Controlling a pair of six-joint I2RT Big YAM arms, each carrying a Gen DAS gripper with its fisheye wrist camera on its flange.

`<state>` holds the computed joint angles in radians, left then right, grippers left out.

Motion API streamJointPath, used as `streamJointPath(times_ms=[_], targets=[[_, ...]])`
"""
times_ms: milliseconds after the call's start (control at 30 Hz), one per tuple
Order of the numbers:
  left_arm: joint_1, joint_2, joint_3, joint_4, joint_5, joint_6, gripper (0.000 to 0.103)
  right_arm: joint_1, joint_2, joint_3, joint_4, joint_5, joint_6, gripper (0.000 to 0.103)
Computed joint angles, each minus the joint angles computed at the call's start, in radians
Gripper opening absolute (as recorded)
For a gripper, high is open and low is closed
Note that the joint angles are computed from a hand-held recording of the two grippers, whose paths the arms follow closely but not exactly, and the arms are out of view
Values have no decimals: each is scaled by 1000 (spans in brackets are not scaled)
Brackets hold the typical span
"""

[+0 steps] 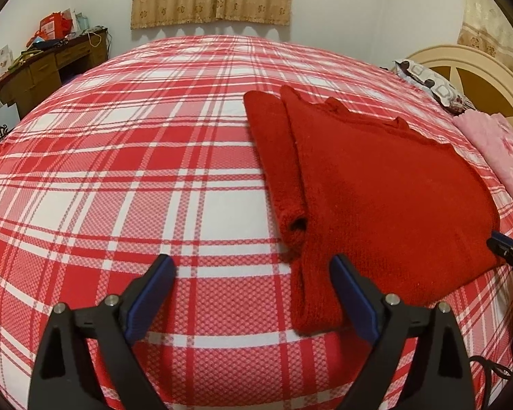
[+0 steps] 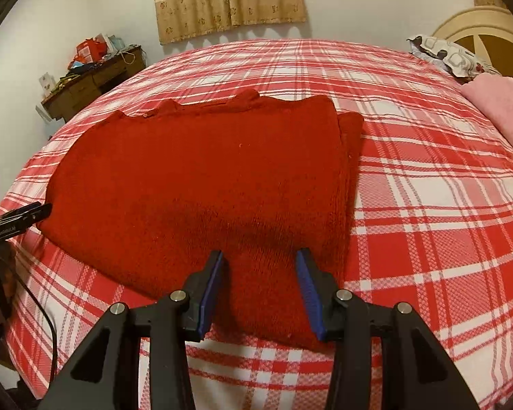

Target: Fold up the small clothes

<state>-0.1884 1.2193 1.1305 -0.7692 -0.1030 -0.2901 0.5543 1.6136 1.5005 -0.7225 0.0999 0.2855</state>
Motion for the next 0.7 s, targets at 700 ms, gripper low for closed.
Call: streamJointPath(times_ms=[700], targets=[[64,-53,17,-47,-3,122,98,125,9,81,-112,73,-77,62]])
